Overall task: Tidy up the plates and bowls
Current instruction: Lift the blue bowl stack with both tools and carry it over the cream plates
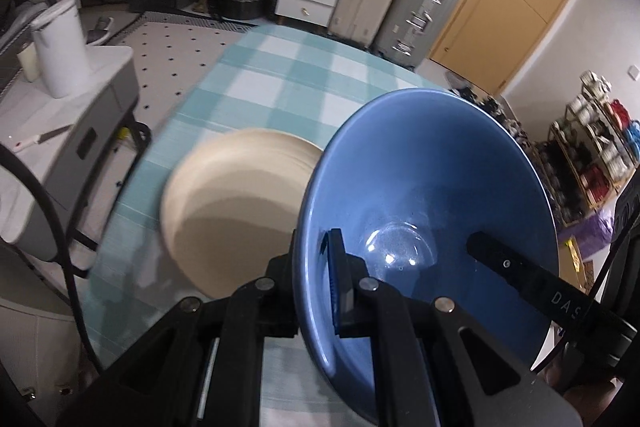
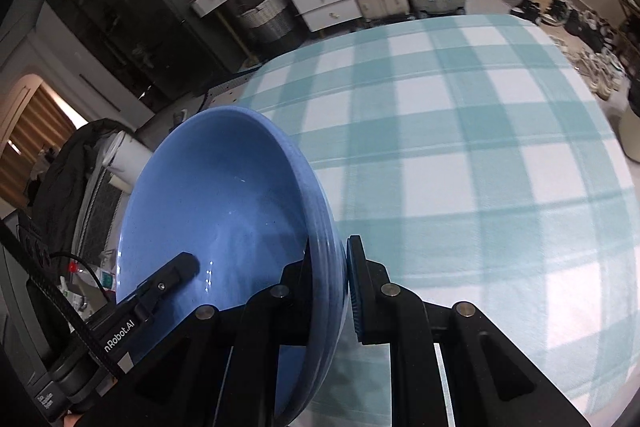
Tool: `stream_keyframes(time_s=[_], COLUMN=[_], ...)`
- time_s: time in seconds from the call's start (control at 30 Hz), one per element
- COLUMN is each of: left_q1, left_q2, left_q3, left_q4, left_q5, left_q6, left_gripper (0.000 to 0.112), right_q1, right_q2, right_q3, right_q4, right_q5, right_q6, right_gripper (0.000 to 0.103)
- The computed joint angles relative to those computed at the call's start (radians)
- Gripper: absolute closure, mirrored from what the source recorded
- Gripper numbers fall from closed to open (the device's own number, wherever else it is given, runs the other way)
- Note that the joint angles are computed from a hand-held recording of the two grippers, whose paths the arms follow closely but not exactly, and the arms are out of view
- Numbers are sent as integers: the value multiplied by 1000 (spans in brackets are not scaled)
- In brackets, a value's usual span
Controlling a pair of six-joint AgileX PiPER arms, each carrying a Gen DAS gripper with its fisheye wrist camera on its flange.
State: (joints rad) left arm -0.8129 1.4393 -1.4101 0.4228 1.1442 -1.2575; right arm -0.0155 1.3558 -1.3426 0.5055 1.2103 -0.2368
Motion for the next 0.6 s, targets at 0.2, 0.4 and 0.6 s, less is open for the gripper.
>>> stream_keyframes(time_s=[0.2, 0.4, 0.6], left_q1=[167, 323, 380], left_q2=[-34, -16, 5], left_q3=[51, 104, 149], left_q4=[-68, -164, -207], left_q5=[-21, -75, -127], left_q6=[125, 253, 298], left_gripper=[105, 105, 105], right_q1=[191, 329, 364], right_q2=[108, 248, 321], right_q3=[-95, -176, -201], right_q4=[-68, -146, -160], right_q5=[-49, -85, -94], right_q6=[126, 221, 241], right_gripper=[90, 90, 90])
